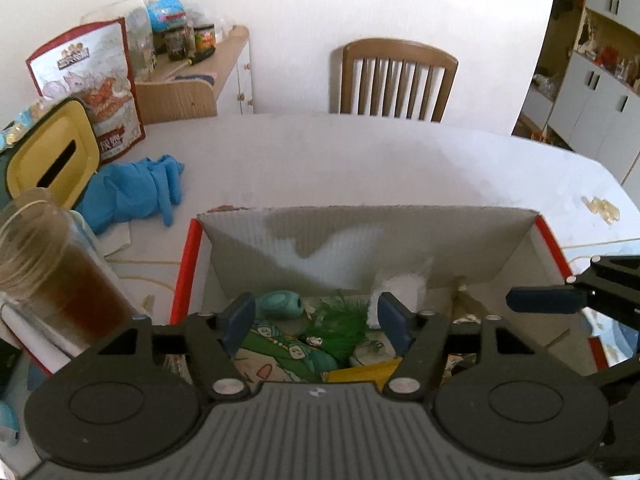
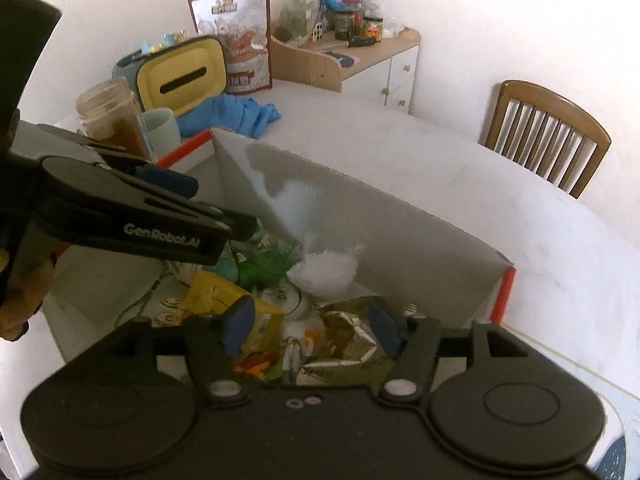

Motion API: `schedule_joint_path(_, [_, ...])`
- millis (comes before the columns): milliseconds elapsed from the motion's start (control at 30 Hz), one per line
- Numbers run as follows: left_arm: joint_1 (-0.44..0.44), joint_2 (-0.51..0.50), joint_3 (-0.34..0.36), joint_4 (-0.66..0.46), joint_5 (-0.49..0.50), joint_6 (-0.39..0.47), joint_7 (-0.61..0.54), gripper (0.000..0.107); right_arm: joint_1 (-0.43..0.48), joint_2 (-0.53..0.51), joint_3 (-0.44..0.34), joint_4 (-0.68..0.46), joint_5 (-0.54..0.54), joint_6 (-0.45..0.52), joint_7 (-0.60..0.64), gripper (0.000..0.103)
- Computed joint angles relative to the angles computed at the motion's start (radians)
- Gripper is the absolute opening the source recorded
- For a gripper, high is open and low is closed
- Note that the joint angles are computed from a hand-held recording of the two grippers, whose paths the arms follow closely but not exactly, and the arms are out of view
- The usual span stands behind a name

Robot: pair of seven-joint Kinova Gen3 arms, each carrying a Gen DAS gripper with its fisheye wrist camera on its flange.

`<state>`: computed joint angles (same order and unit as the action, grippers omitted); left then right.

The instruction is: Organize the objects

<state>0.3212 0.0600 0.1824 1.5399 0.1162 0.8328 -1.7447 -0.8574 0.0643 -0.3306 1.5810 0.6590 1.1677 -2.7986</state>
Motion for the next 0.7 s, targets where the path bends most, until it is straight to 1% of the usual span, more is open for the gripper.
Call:
schedule_joint_path(100, [-0.005,-0.03,-0.003,0.016,0.019,-0.007,0.002,0.067,-0.01,-0.023,-0.013,0.013,0.016,0.008,-0.034,0.063])
schedule_joint_path(200, [-0.012,-0.064,-0.007,0.039,0.049,-0.017,-0.01,0.068,-0.015,-0.049,-0.034,0.027,0.036,0.014,-0.081,0.067])
schedule_joint_path(300, [-0.011,-0.099,-0.005,0.06,0.053,-0.029,-0.004,0.074,-0.021,-0.064,-0.059,0.03,0.059,0.031,-0.122,0.069])
schedule_joint_path(500, [-0.013,-0.161,-0.012,0.09,0.088,-0.024,-0.016,0.074,-0.029,-0.102,-0.112,0.041,0.103,0.058,-0.192,0.074])
schedule_joint_path(567, [-0.013,-0.183,-0.009,0.103,0.08,-0.026,-0.008,0.077,-0.031,-0.114,-0.13,0.044,0.119,0.069,-0.216,0.076])
schedule_joint_path(600, [-0.013,-0.193,-0.006,0.108,0.076,-0.028,-0.004,0.082,-0.033,-0.118,-0.142,0.045,0.129,0.078,-0.23,0.077])
schedule_joint_path(633, [-0.013,-0.207,-0.005,0.118,0.072,-0.034,0.0,0.084,-0.035,-0.124,-0.151,0.048,0.138,0.082,-0.245,0.078])
schedule_joint_path(700, [-0.011,-0.23,-0.008,0.137,0.076,-0.045,-0.003,0.084,-0.04,-0.134,-0.174,0.054,0.16,0.097,-0.276,0.082])
